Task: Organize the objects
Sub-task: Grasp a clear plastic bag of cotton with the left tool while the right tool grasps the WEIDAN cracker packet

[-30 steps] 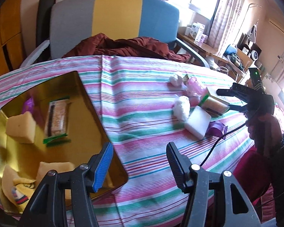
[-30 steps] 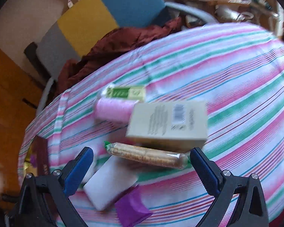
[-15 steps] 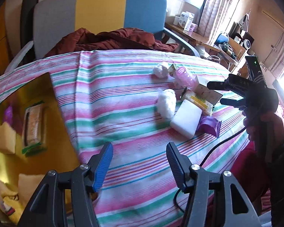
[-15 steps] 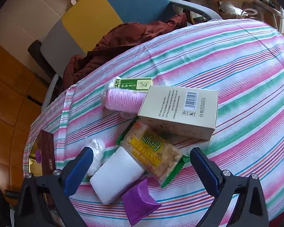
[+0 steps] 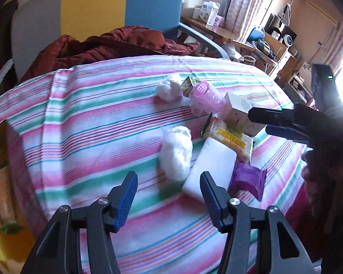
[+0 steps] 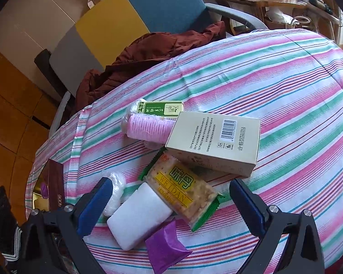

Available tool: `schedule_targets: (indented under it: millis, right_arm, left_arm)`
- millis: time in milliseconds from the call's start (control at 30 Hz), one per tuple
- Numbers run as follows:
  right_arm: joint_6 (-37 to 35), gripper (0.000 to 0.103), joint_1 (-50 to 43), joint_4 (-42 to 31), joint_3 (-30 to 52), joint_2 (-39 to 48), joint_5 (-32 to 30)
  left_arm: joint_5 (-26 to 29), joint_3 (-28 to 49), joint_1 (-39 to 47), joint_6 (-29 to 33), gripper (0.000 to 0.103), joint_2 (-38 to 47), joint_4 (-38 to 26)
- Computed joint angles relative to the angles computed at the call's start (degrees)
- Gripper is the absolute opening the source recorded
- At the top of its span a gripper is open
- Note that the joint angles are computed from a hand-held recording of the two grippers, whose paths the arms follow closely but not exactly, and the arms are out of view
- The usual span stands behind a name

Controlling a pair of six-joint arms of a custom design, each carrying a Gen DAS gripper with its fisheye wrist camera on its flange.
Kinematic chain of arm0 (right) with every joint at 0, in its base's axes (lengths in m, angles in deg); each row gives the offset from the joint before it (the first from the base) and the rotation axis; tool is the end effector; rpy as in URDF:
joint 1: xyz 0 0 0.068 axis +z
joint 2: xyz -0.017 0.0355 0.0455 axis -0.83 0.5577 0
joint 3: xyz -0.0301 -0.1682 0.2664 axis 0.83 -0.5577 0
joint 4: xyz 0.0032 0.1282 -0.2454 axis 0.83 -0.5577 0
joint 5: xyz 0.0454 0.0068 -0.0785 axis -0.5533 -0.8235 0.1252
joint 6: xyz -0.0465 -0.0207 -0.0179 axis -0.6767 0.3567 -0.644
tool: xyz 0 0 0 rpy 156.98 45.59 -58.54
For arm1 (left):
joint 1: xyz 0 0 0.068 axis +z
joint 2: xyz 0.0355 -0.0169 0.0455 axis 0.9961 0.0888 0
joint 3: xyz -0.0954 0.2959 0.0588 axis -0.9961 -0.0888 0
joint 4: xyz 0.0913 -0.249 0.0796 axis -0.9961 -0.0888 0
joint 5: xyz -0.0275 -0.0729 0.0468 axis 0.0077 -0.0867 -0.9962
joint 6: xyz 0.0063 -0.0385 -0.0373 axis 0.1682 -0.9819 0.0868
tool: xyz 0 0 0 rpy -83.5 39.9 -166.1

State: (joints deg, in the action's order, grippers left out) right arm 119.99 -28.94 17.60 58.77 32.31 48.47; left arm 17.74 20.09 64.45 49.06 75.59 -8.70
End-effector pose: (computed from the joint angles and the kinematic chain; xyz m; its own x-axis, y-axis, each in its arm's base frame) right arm 0.2686 0.1385 0.1631 -0.8420 0.3130 -0.4394 0.1229 0.9043 0.4087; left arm 0.2481 -0.1011 0.1624 -0.8084 0.2932 -0.5104 0.4429 0.8741 -0.1993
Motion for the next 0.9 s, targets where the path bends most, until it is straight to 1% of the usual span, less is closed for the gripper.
schedule_targets:
  millis: [100, 200, 267, 433, 567, 633, 900]
  right_arm:
    - [-0.12, 0.103, 0.04, -0.18, 0.31, 0.55, -0.11]
    - [-0.32, 0.103, 0.14, -0.69, 0.74, 1.11, -0.09]
    - [-0.53, 0.103, 0.11, -1.17, 1.07, 1.53, 0.02]
    - [-1.0, 0.103, 0.2, -2.4, 2.24, 2.9, 0.68]
    - [-1.61, 0.103, 0.55, -3.71, 3.05, 3.78, 1.63]
    - [-1.97, 0.103, 0.78, -4.42, 3.63, 4.33, 2.38]
    - [-4.72, 0.101, 2.11, -9.07, 8.12, 9.27, 4.88]
  left_arm:
    - [0.27, 3.25, -1.39, -1.19, 0.048, 5.88, 0.95]
    - [-0.43, 6.01, -2.63, -2.38, 0.045, 10.43, 1.76]
    - [0.28, 7.96, -2.79, -2.94, 0.04, 13.16, 1.26]
    - [-0.36, 11.45, -3.57, -4.31, 0.039, 18.31, 1.54]
    - [1.99, 9.65, -1.88, -3.59, 0.036, 18.59, 5.25]
    - [3.31, 8.52, -0.66, -2.51, 0.035, 18.16, 6.05]
    - [6.21, 3.37, 3.32, -1.7, 0.034, 14.69, 7.38]
